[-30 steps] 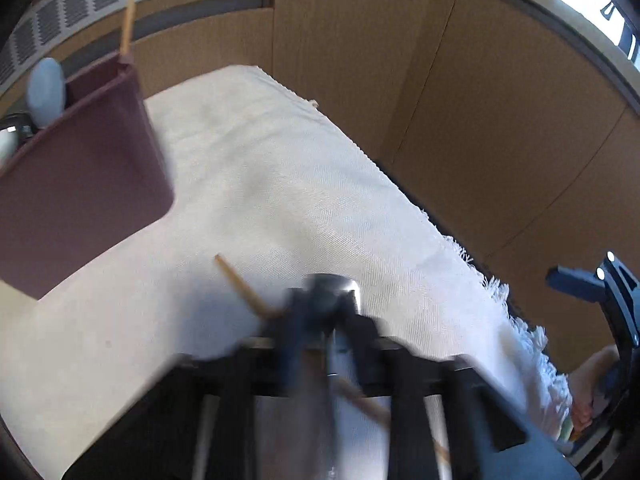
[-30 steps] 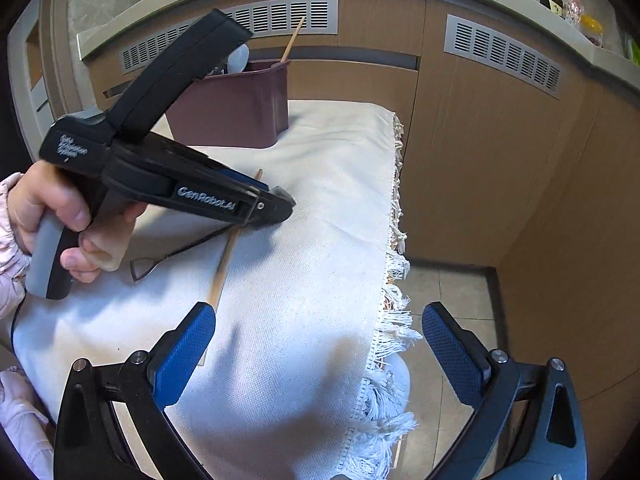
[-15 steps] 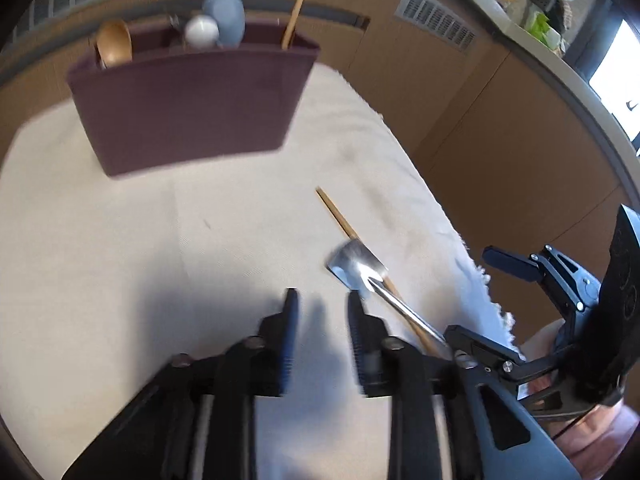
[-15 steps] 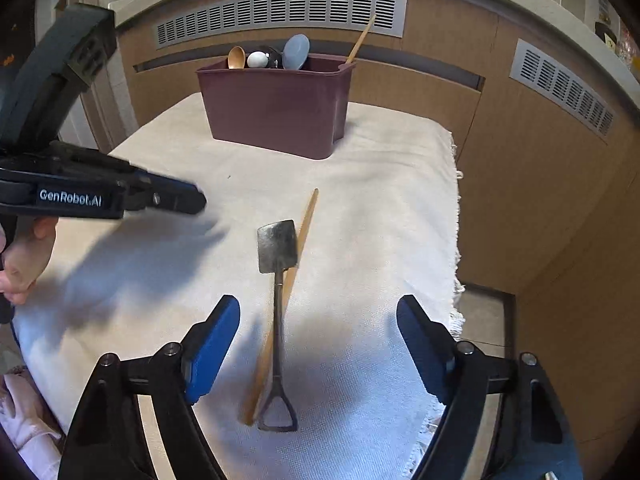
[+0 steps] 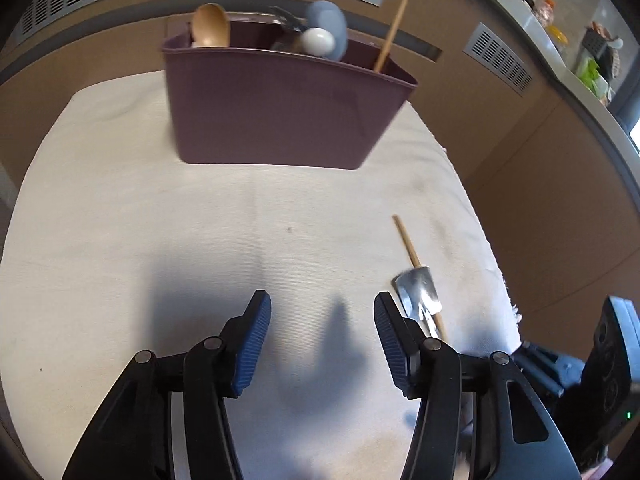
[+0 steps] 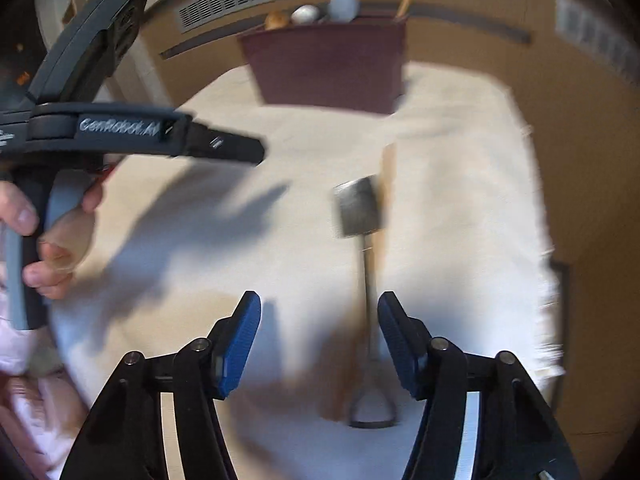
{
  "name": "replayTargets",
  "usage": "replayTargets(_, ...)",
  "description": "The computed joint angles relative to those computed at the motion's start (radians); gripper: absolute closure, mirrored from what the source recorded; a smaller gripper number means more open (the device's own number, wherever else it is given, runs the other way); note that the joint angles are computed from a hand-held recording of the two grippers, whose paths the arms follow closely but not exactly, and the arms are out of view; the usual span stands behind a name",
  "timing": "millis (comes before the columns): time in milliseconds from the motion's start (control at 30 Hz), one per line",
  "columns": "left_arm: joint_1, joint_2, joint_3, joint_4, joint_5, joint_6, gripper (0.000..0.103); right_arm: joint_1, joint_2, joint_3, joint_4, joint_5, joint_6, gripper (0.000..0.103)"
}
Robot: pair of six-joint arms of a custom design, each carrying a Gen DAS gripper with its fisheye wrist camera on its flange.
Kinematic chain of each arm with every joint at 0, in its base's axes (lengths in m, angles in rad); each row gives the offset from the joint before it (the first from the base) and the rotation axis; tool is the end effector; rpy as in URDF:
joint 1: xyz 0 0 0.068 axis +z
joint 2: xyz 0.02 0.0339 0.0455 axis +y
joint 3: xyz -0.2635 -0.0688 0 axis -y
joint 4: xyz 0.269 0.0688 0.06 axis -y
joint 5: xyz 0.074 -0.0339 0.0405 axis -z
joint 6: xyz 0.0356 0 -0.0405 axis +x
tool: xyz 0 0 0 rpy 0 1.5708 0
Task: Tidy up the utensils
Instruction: 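Grasp the small metal shovel by its handle with the left tool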
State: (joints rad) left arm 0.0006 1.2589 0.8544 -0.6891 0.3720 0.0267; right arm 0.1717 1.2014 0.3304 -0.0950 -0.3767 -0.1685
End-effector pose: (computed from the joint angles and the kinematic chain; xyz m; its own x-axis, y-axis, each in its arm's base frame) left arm 0.2593 -0.0128 0.2184 -0.8835 0.0243 -0.4677 0.1900 0.9314 -0.3105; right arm 0.1997 0.0479 0.1040 -0.7378 -0.2862 -0.6113 -0.4957 0.8444 0.2030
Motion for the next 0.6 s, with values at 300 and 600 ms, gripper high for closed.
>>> replayTargets(300,-0.132,0.045,0.025,-0.032,0.008,0.001,0.048,0.01,-0.243,-0.105,-0.019,0.182,-0.01,0.044)
replayTargets(600,-0.376,0.16,0.069,0.054,-0.19,-0.053,0.048,-0.135,-0.623,-0.245,-0.187,0.234,-0.09,0.024)
